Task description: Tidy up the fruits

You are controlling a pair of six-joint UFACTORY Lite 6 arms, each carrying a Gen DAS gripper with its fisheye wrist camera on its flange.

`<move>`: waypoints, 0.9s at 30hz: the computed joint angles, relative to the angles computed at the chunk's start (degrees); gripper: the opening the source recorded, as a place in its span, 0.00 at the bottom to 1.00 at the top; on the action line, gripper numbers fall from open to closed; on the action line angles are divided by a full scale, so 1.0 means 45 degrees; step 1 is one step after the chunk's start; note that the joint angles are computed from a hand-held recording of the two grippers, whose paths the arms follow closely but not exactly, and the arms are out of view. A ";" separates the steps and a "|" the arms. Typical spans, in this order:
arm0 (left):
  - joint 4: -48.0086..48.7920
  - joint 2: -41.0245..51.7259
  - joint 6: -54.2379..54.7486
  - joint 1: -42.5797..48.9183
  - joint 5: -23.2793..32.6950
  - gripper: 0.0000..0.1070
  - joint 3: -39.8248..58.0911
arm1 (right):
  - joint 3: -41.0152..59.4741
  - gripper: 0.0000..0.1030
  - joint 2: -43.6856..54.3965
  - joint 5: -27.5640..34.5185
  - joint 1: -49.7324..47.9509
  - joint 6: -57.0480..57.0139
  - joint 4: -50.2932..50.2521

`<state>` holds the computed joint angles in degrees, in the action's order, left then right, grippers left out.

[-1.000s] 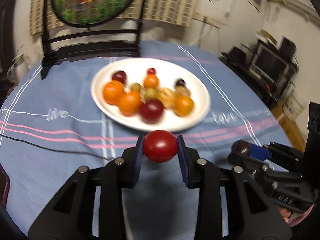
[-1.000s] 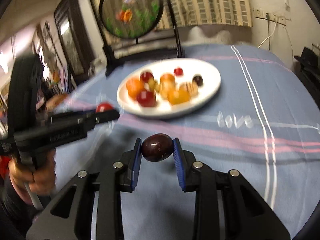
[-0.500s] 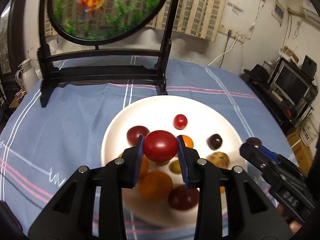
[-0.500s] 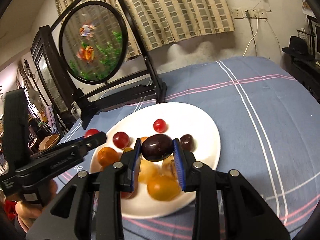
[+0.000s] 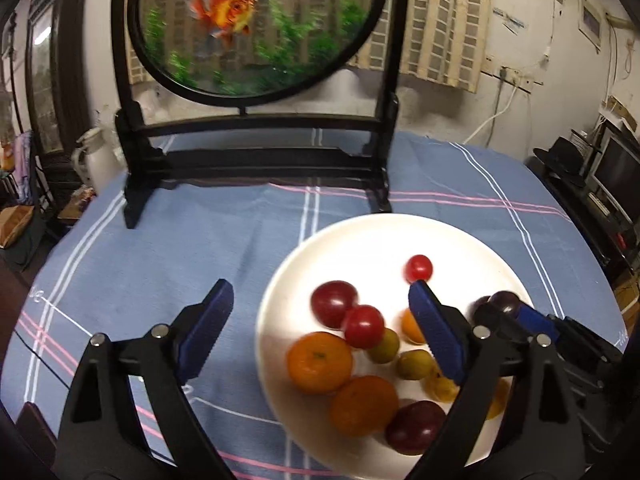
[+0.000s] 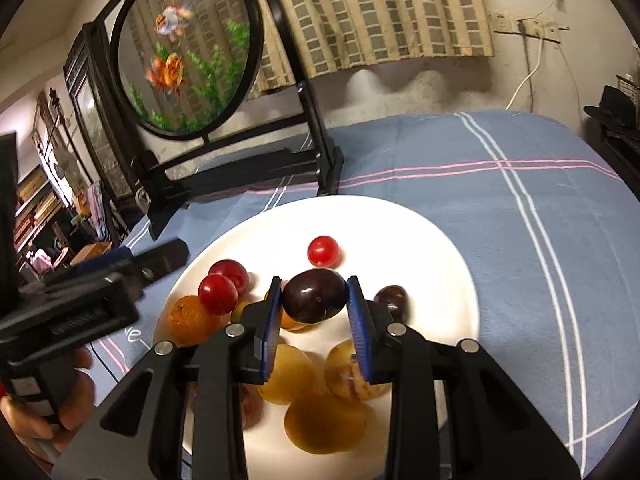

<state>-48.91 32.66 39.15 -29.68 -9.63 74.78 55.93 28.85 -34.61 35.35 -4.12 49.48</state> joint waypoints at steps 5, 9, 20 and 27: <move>-0.1526 -0.0487 0.1214 0.0257 -0.0074 0.88 -0.0424 | 0.0080 0.59 -0.0084 0.0397 -0.0005 -0.0392 0.0205; -0.1191 -0.1327 0.0842 0.0342 -0.0291 0.89 -0.1474 | -0.0216 0.66 -0.0680 0.0251 0.0525 -0.1381 0.1438; 0.3173 -0.7366 -0.3436 -0.0029 -0.0812 0.92 -0.8051 | -0.3186 0.99 -0.3558 -0.3141 0.5892 -0.3928 0.7673; 0.3407 -1.1923 -0.3918 -0.1391 -0.1888 0.94 -1.3326 | -0.3521 0.99 -0.2510 -0.5532 1.0434 -0.3344 1.1211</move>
<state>-33.57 -20.99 21.52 -35.94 -18.13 14.82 40.08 17.56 -59.50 82.30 -19.17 99.93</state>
